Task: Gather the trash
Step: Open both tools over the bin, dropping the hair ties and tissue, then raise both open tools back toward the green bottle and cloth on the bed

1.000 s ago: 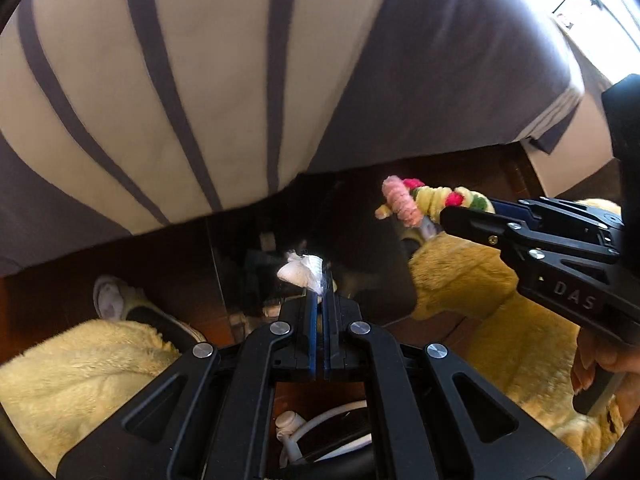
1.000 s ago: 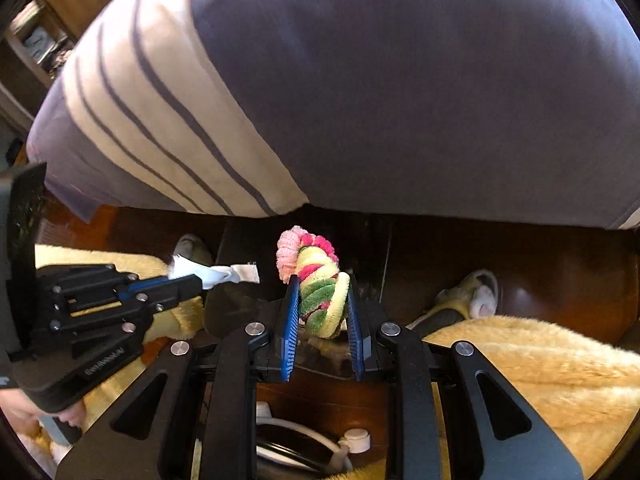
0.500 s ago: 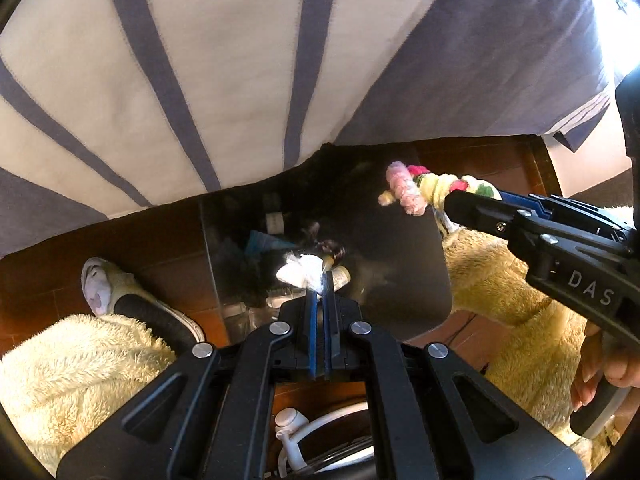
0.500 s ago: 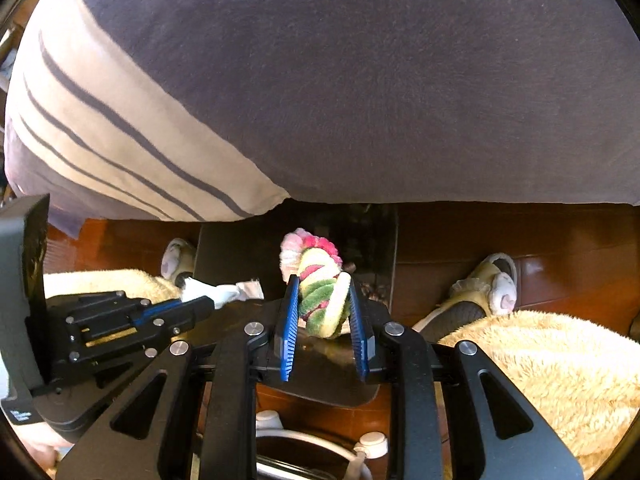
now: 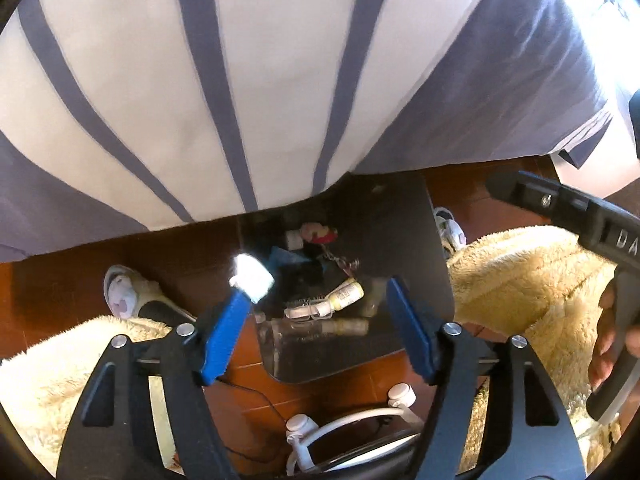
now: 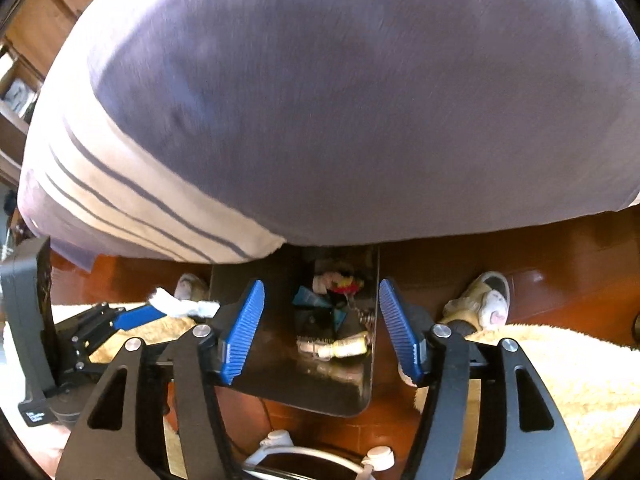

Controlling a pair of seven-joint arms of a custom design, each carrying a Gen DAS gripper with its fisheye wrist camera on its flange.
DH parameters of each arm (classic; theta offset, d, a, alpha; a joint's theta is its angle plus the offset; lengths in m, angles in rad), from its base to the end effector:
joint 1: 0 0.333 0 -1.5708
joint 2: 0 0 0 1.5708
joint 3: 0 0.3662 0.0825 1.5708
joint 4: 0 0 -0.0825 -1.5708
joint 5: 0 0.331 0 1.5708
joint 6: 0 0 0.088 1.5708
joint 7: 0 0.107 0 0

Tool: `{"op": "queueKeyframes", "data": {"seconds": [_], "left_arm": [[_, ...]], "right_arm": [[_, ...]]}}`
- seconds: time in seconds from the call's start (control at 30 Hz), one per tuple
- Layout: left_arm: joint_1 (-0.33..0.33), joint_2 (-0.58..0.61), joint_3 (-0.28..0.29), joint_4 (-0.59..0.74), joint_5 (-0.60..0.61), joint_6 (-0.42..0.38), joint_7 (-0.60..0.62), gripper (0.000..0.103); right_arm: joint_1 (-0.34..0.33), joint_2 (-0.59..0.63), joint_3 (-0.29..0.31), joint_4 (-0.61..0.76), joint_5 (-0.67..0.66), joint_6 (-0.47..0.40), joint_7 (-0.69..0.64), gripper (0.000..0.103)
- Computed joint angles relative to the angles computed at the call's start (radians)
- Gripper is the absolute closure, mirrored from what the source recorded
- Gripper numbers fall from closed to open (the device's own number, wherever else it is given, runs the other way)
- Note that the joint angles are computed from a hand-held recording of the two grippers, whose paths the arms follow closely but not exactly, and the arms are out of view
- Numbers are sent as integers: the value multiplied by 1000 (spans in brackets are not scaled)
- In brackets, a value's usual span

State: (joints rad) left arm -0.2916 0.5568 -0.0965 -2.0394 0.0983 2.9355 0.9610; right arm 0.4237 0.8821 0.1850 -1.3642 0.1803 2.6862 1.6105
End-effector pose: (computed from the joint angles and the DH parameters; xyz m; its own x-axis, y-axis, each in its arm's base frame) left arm 0.5781 -0.2357 0.2900 0.1217 -0.9737 0.1926 -0.9454 -0.1728 -0.2763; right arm 0.6607 0.3957 0.3057 0.3619 -0.8844 -0.2946 -0.8925 -0.2374 -0.3835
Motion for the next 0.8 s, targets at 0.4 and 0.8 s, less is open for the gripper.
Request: {"op": "queueKeyframes", "data": {"seconds": [0.4, 0.8], "left_arm": [[9, -37, -15, -21, -11, 37, 47, 30], [-163, -202, 235, -41, 242, 14, -184, 25]], "right_arm": [[-15, -32, 6, -32, 7, 47, 7, 39], [-4, -133, -20, -30, -42, 154, -32, 31]]}}
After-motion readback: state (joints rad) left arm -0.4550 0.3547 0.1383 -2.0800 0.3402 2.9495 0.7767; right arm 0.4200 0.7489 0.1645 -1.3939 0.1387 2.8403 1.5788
